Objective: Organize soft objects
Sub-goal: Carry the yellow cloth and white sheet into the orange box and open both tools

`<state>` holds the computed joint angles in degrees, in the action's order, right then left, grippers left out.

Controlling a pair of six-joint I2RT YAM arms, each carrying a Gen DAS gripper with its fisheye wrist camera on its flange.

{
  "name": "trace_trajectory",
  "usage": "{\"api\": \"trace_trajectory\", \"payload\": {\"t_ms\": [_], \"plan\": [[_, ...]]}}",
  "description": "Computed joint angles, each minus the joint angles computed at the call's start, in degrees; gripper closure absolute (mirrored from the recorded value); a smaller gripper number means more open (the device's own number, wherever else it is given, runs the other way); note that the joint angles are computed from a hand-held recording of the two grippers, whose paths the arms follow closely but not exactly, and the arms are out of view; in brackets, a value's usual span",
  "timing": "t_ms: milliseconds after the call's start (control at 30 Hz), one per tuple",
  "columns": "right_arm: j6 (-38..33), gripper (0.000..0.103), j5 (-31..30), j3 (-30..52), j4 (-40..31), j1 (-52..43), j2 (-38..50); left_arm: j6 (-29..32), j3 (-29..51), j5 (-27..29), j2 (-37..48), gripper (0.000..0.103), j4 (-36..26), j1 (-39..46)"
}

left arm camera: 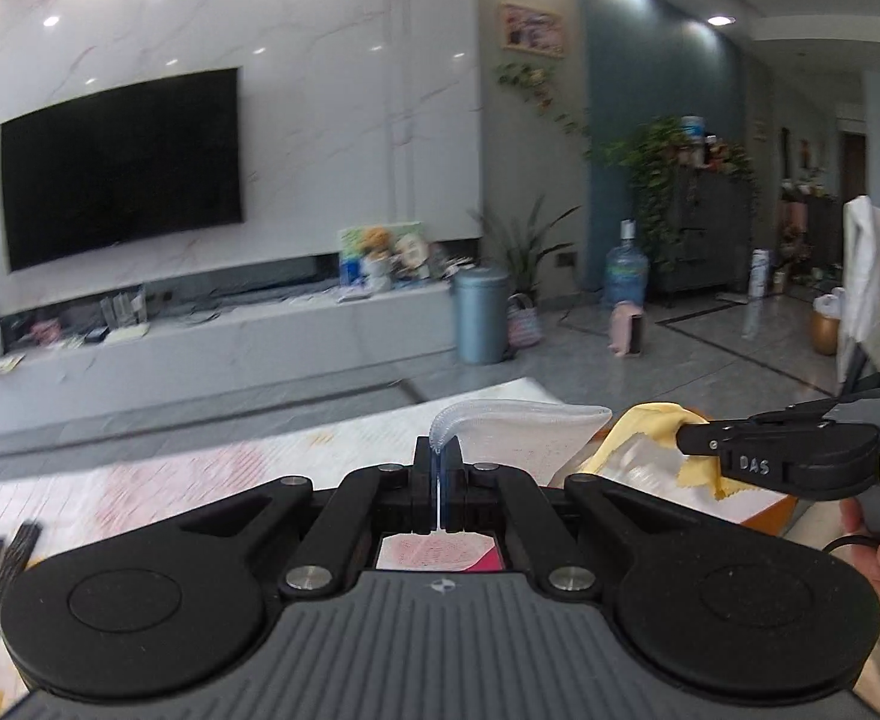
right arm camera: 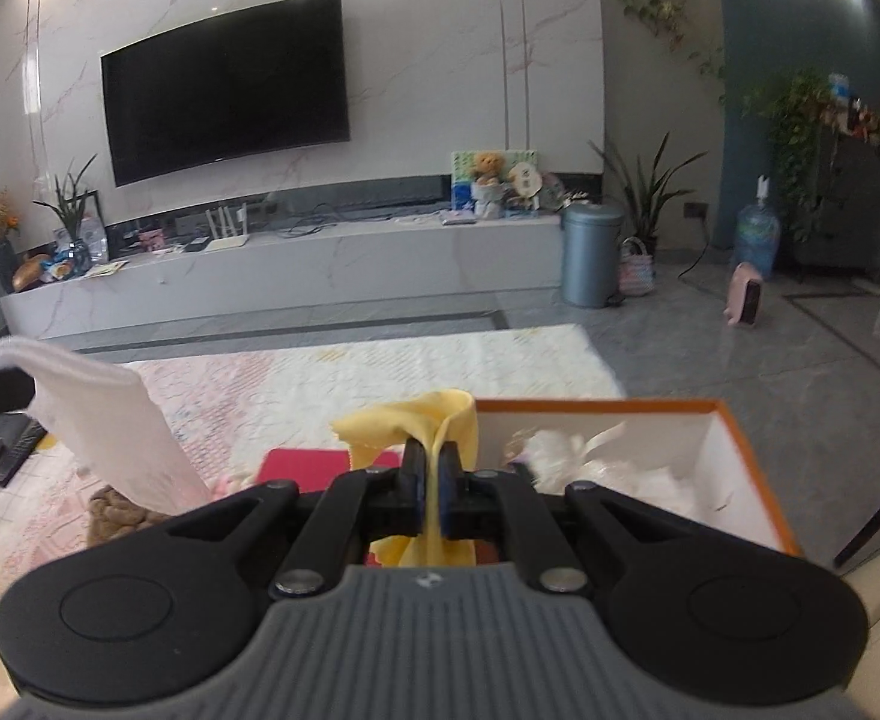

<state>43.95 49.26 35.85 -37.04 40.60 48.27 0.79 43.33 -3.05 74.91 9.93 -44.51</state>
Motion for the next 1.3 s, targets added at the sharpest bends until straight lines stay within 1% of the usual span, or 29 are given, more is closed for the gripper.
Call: {"api": "trace_trajectory", "payload": {"t_ms": [67,200,300,400,467,667,733,867,933,1033,1167,1233,1300], "plan": [[-3.9,0.101,-0.6,-0.3,-0.5,-3.5,-2.7,0.2,2.9,1.4,3.1,0.102,0.5,-0.9],[-13.2,0.101,-5.3,-1.4,1.8,-13.8,-7.4,0.9,8.5,3.4,9.5,0.102,1.7,-3.1],[-19.9,0.101,-10.9,-2.3,5.6,-22.7,-8.1,0.4,13.5,5.6,14.8,0.102,1.5,-4.0],[-24.9,0.101,-17.6,-2.4,8.8,-31.6,-7.1,-0.1,19.1,6.7,20.3,0.102,0.5,-5.2],[-27.3,0.101,-20.8,-2.5,11.1,-36.4,-5.7,-0.9,22.9,7.5,23.7,0.102,-0.4,-5.8],[-32.5,0.101,-29.4,-3.2,18.3,-48.8,1.2,-4.1,32.3,11.7,33.4,0.102,-2.1,-6.8],[-33.8,0.101,-31.4,-3.4,20.6,-52.0,4.2,-4.8,36.1,13.0,37.3,0.103,-3.4,-6.9],[-36.2,0.101,-34.2,-3.8,24.9,-57.1,10.9,-4.7,41.8,13.9,43.8,0.103,-5.7,-7.7],[-37.1,0.101,-34.9,-3.4,27.0,-58.8,15.0,-4.9,43.7,14.5,46.6,0.103,-6.3,-8.1],[-38.8,0.101,-35.1,-3.3,29.9,-60.4,20.4,-6.9,48.0,16.7,51.1,0.103,-8.8,-7.8],[-41.1,0.102,-36.2,-2.5,33.5,-62.2,27.5,-7.5,54.1,16.7,56.1,0.103,-14.5,-7.6],[-41.6,0.102,-36.6,-2.0,34.5,-62.8,30.3,-7.9,57.4,17.3,58.3,0.103,-17.5,-7.3],[-42.3,0.101,-37.1,-1.0,35.0,-63.6,33.3,-7.4,59.4,16.6,60.1,0.103,-19.3,-7.2]]}}
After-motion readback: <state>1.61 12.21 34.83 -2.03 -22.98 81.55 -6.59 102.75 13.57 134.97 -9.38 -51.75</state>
